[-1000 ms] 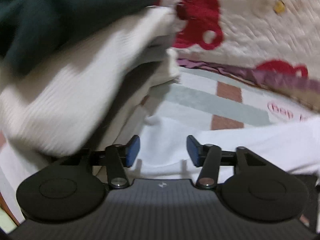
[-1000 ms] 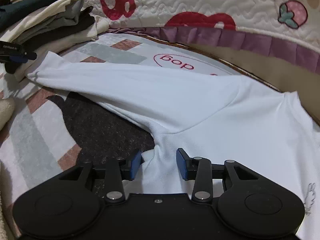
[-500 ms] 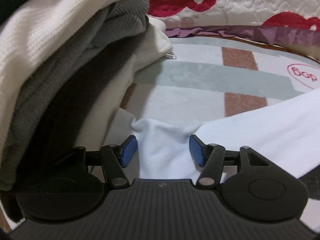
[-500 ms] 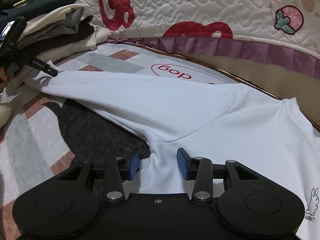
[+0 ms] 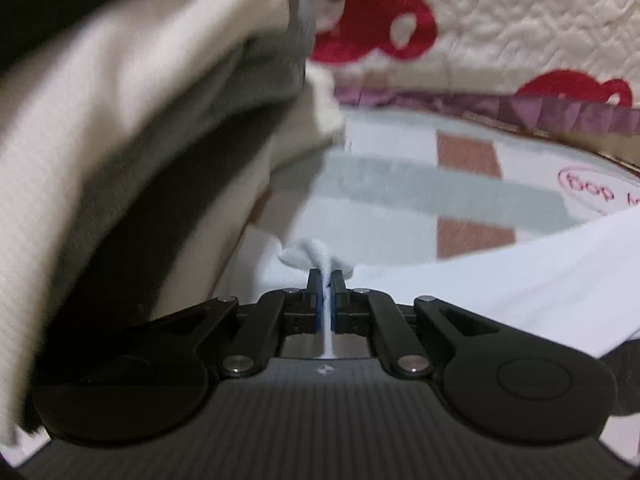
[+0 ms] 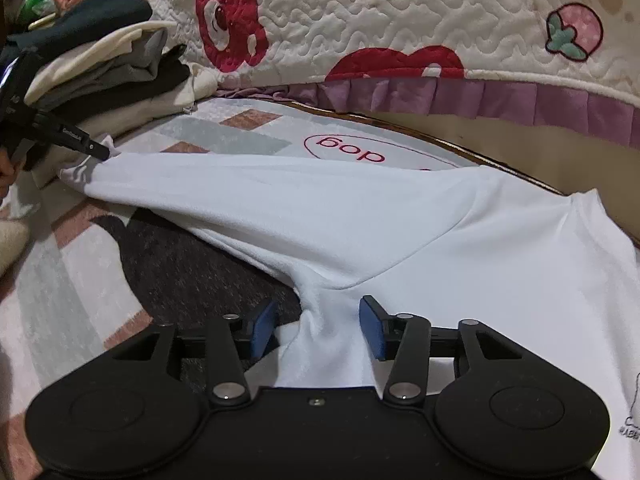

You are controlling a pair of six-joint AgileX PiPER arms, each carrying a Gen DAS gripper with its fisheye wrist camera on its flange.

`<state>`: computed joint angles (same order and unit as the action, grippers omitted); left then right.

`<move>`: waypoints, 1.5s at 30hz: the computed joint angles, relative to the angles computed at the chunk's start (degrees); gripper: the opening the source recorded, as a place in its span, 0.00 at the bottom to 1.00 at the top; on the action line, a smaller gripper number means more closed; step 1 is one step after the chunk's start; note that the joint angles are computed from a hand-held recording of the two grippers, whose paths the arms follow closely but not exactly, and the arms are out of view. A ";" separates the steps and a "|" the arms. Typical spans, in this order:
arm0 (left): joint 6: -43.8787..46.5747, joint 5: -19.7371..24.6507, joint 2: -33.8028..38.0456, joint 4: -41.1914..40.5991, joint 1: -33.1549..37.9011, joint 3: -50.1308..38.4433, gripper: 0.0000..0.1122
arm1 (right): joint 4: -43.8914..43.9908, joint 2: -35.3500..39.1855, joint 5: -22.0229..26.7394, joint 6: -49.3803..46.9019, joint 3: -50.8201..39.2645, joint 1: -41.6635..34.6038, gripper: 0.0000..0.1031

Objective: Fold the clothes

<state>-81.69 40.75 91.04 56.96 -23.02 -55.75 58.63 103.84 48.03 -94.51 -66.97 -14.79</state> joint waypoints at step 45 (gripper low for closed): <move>-6.29 -15.36 -3.29 -19.06 8.85 5.04 0.57 | -4.26 -0.84 1.33 -2.88 -1.39 2.88 0.11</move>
